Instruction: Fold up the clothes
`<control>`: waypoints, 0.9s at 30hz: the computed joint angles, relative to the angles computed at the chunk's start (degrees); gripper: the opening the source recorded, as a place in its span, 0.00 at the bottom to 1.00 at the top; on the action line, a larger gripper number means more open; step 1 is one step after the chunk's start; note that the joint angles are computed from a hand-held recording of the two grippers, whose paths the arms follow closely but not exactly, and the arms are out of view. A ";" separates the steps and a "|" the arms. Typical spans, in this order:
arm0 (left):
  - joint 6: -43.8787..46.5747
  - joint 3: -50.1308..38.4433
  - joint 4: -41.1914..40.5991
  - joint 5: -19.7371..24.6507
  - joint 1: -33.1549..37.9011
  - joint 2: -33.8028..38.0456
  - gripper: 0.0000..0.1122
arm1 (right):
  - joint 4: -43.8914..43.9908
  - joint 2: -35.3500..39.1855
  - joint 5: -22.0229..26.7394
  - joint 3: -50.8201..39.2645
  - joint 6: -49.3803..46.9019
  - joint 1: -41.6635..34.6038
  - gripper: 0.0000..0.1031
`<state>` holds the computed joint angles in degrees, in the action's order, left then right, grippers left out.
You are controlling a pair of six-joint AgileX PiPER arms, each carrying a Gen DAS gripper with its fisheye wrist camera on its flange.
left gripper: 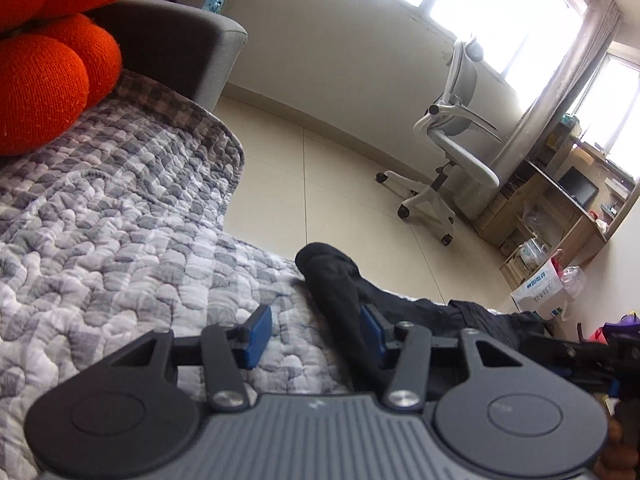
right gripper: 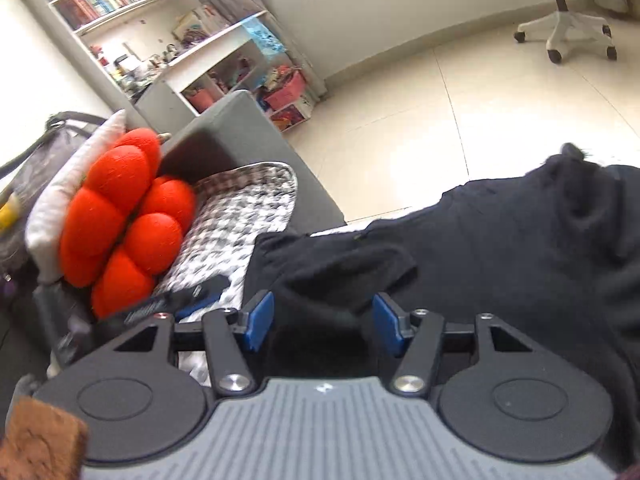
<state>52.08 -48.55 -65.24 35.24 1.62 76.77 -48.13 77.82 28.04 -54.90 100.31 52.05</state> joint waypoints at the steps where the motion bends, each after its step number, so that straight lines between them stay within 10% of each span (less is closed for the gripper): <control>1: 0.79 0.05 -0.58 0.49 0.29 0.35 0.44 | 0.62 1.96 0.69 -1.39 -2.16 -0.65 0.58; 4: 2.07 0.19 -1.22 0.43 -0.38 0.53 0.44 | 2.52 7.71 5.65 -6.31 -9.48 -1.26 0.45; 6: 2.80 0.22 -1.40 -0.21 -1.21 0.62 0.44 | 3.91 10.89 9.45 -9.59 -15.09 -1.18 0.03; 7: 3.14 0.28 -1.49 -0.55 -1.59 0.67 0.44 | 4.28 11.60 10.82 -10.59 -17.69 -1.02 0.00; 15: 4.52 0.70 -3.42 -1.19 -1.63 1.19 0.44 | -13.13 7.74 21.07 -7.00 -4.67 3.62 0.00; 20: 6.27 1.24 -4.83 -1.08 -1.46 1.20 0.44 | 5.22 9.71 7.08 -8.24 -19.92 -8.17 0.14; 27: 7.65 1.43 -6.62 -0.19 -0.89 1.53 0.44 | -1.46 9.24 2.58 -5.82 -12.99 -6.89 0.16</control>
<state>59.73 -47.13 -71.86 35.05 0.72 78.29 -49.59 87.06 30.62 -60.72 87.32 45.16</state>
